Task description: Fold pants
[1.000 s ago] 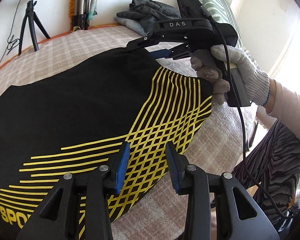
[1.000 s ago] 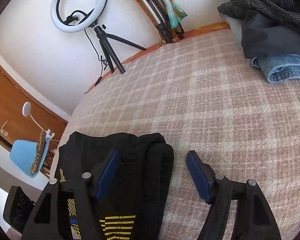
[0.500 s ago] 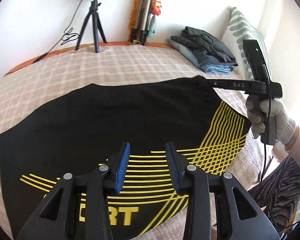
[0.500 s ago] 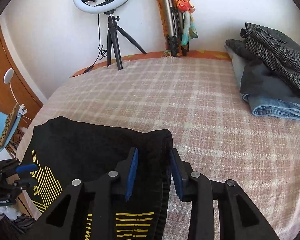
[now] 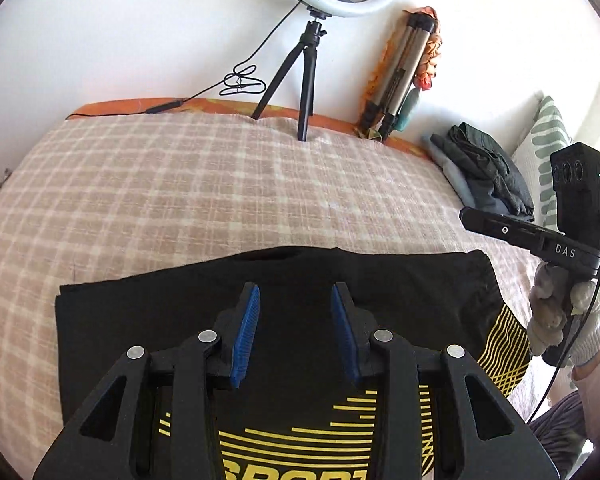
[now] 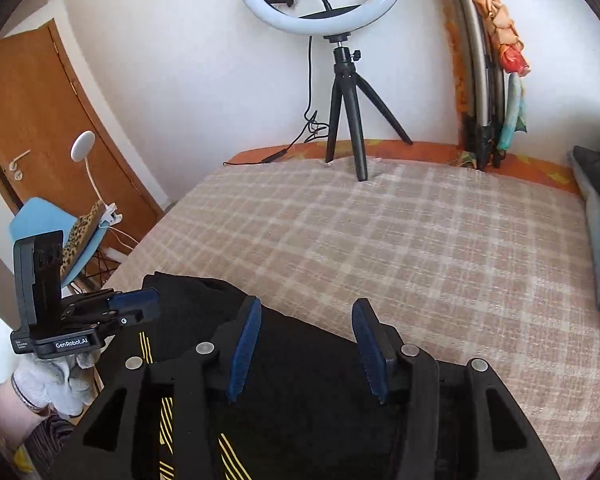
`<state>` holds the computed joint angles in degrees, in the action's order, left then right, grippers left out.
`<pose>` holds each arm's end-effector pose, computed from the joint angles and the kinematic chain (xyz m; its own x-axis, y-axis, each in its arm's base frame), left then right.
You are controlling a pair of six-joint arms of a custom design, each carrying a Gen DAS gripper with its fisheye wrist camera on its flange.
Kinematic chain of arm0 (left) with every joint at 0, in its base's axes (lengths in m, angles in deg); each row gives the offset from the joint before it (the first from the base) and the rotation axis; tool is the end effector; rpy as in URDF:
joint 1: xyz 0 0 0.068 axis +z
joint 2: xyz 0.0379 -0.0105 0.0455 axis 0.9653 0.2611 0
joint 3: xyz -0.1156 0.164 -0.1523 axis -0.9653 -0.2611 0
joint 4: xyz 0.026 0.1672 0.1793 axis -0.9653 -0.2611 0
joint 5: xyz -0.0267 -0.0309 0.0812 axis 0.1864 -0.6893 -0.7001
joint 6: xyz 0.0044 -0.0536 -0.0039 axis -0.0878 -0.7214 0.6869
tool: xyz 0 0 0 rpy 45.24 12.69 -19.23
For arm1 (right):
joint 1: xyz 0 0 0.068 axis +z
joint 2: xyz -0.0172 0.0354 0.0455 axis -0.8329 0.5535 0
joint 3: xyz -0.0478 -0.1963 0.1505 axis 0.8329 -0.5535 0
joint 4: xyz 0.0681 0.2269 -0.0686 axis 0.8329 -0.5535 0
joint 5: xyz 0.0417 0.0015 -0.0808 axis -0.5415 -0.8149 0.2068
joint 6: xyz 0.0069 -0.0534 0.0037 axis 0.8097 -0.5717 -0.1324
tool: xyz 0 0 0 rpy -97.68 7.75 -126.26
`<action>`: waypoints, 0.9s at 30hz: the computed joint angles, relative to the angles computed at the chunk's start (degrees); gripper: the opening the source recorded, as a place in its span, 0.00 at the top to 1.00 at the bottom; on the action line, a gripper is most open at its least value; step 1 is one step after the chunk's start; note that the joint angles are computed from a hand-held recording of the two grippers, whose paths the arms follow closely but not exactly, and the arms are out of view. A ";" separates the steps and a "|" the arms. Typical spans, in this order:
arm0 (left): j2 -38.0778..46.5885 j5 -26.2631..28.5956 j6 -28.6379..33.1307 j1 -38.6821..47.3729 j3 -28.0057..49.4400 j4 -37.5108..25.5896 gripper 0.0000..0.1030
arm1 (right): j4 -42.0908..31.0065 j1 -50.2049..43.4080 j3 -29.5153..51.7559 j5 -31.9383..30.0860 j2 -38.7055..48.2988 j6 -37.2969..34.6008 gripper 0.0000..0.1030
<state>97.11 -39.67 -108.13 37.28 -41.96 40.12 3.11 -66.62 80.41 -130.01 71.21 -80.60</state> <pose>0.1594 -0.1046 0.1997 -0.6842 -0.3742 -0.6260 -0.2668 0.9273 -0.2627 0.3359 -0.0338 0.2123 -0.5809 -0.4908 -0.6494 -0.8026 0.4784 0.3564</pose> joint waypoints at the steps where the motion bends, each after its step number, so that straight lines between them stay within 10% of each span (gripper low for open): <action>1: 0.49 0.49 1.19 1.53 0.33 0.10 0.66 | 0.36 1.56 -0.80 0.40 0.17 0.80 0.51; 12: 8.73 10.21 12.70 17.55 -0.18 9.01 0.66 | 17.24 12.95 -8.79 7.28 3.15 18.25 0.60; 27: 10.14 5.67 15.01 9.77 -0.63 7.09 0.66 | 13.76 10.79 -14.76 8.40 -1.99 1.76 0.61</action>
<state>107.25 -34.00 -93.12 47.05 -42.59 47.21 16.88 -55.82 65.65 -121.62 69.22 -78.84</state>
